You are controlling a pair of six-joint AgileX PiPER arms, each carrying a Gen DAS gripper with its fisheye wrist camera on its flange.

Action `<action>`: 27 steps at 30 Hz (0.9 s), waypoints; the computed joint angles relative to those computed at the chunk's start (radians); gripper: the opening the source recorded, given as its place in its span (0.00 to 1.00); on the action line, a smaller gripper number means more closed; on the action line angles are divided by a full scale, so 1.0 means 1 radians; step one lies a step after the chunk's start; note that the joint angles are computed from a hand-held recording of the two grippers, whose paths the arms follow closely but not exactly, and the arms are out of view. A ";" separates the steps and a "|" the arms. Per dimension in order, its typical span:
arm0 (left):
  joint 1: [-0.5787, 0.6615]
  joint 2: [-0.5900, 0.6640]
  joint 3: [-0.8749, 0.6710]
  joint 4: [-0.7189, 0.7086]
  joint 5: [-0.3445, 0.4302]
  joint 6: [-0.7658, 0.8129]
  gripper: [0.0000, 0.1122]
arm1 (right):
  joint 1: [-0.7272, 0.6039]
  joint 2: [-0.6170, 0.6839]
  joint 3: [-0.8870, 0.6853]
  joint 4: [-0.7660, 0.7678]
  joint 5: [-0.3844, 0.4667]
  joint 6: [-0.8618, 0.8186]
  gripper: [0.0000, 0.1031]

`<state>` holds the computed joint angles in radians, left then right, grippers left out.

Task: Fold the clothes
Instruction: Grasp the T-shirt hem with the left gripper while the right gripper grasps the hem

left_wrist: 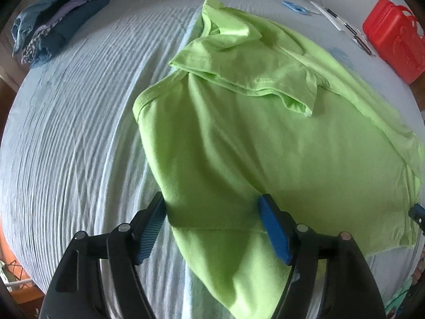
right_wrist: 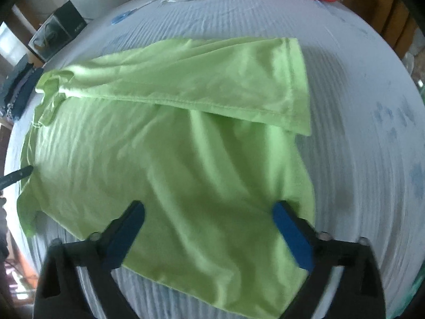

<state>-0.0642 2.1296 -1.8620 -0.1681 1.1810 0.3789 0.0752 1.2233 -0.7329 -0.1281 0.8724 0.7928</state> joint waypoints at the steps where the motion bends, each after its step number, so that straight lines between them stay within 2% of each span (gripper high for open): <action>1: 0.011 -0.003 -0.004 -0.010 0.016 -0.008 0.62 | -0.009 -0.042 0.015 0.000 0.009 0.007 0.52; 3: 0.039 -0.053 0.050 -0.033 -0.004 0.014 0.62 | -0.024 -0.153 0.052 -0.002 0.033 0.030 0.40; 6: 0.074 -0.160 0.172 -0.063 -0.054 0.081 0.62 | 0.034 -0.321 0.089 -0.063 0.132 0.114 0.40; 10: 0.099 -0.251 0.269 -0.111 -0.045 0.143 0.62 | 0.155 -0.474 0.117 -0.099 0.252 0.241 0.40; 14: 0.098 -0.320 0.405 -0.125 -0.062 0.193 0.63 | 0.279 -0.484 0.141 -0.112 0.266 0.346 0.43; 17: 0.086 -0.364 0.499 -0.116 -0.101 0.194 0.63 | 0.325 -0.478 0.169 -0.109 0.238 0.380 0.43; 20: 0.072 -0.402 0.573 -0.139 -0.144 0.211 0.63 | 0.427 -0.474 0.177 -0.151 0.246 0.466 0.44; 22: 0.044 -0.401 0.603 -0.103 -0.189 0.194 0.63 | 0.500 -0.470 0.181 -0.176 0.260 0.511 0.45; 25: -0.007 -0.417 0.667 -0.036 -0.300 0.145 0.65 | 0.558 -0.437 0.184 -0.191 0.272 0.539 0.45; 27: -0.011 -0.417 0.679 -0.040 -0.318 0.129 0.65 | 0.584 -0.414 0.188 -0.202 0.282 0.554 0.45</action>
